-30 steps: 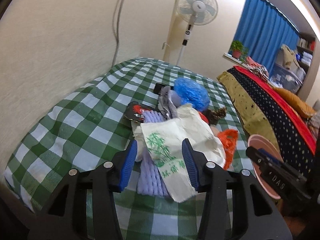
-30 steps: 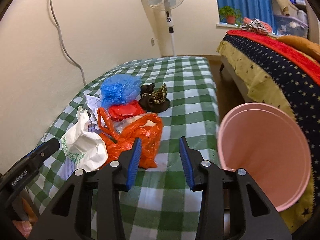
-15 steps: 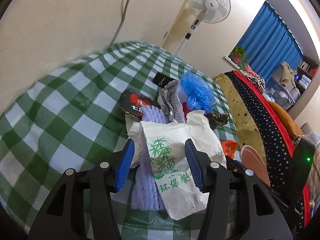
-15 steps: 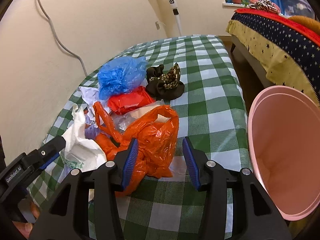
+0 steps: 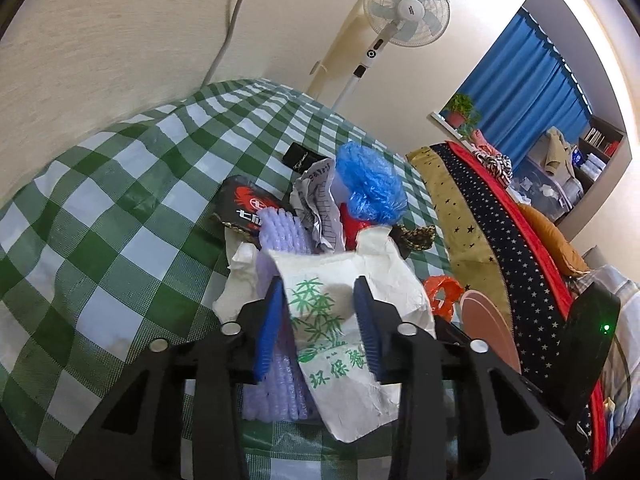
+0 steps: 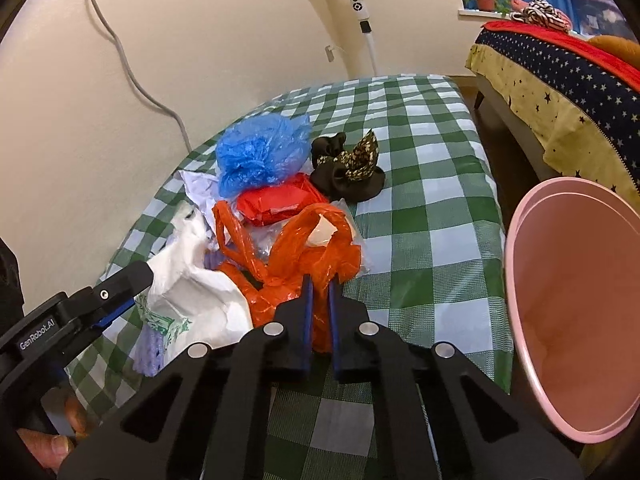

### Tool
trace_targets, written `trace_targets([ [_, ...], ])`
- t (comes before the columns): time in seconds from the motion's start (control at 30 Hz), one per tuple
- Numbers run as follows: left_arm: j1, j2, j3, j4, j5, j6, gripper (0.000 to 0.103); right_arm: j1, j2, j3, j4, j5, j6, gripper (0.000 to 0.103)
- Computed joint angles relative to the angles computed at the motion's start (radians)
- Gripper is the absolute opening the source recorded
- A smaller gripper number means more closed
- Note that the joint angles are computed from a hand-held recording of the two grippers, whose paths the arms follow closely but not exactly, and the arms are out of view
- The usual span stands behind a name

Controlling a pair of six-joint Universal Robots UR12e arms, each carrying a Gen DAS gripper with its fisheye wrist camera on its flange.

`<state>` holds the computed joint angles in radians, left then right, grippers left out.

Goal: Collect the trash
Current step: 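Grasp the orange plastic bag with the right tool while the left tool grasps the white tote bag, then carry both bags over the pink bin and open both tools to drop them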

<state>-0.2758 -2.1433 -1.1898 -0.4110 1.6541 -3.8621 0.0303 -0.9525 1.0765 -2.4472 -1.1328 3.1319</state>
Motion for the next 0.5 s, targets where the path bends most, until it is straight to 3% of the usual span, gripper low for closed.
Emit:
trace_targets([
  [0.13,-0.003,0.009,-0.009,0.031,0.001,0.013,0.016,-0.005,-0.013,0.018,-0.033,0.001,0.012,0.007],
  [0.5,-0.019,0.05,-0.051,0.142,-0.002,0.107,0.001,-0.018,-0.074,0.098,-0.148,-0.05,0.028,0.006],
])
